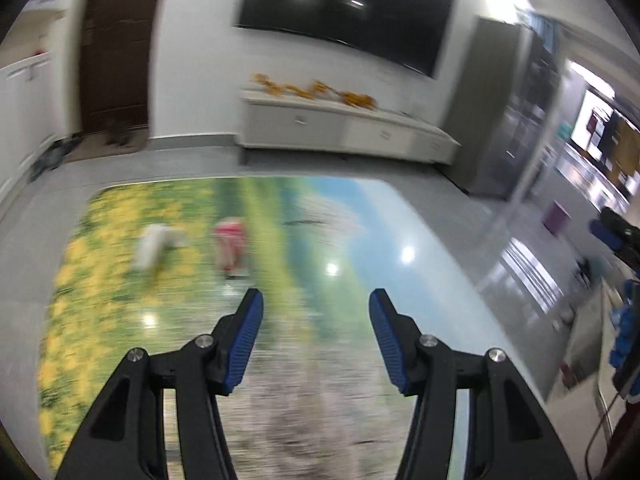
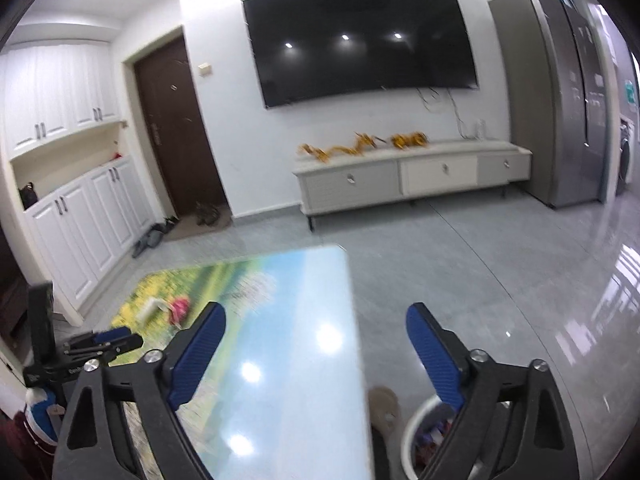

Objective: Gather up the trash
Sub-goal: 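Grasp the white tissue with the left gripper while the right grasps the pink snack bag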

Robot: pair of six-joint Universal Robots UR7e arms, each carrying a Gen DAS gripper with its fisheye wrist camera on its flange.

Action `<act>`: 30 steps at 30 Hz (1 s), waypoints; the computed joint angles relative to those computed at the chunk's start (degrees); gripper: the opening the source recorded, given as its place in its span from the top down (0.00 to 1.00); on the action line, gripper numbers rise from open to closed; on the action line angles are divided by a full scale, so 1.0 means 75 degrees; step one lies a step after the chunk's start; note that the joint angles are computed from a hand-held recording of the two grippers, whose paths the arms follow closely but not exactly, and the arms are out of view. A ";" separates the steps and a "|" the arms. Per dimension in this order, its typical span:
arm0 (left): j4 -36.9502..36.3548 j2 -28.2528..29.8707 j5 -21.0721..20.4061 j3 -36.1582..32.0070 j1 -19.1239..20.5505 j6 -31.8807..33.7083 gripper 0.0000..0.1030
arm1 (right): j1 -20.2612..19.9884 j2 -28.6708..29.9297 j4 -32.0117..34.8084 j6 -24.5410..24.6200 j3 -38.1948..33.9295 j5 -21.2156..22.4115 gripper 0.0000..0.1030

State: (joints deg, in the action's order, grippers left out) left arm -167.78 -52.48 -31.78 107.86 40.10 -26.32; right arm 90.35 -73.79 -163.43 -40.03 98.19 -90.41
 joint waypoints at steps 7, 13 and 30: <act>0.0358 -0.1454 0.0725 0.1156 0.0275 -0.0657 0.48 | 0.0551 0.0658 -0.0019 -0.0183 -0.0178 -0.0005 0.00; 0.0973 -0.1986 0.0745 0.1232 0.0705 -0.0900 0.48 | 0.0873 0.1406 0.0025 -0.0116 -0.0514 -0.0020 0.00; 0.1239 -0.0395 -0.0727 -0.1096 0.2242 0.0863 0.57 | 0.1440 0.4443 0.2982 0.0320 -0.3236 -0.0880 0.09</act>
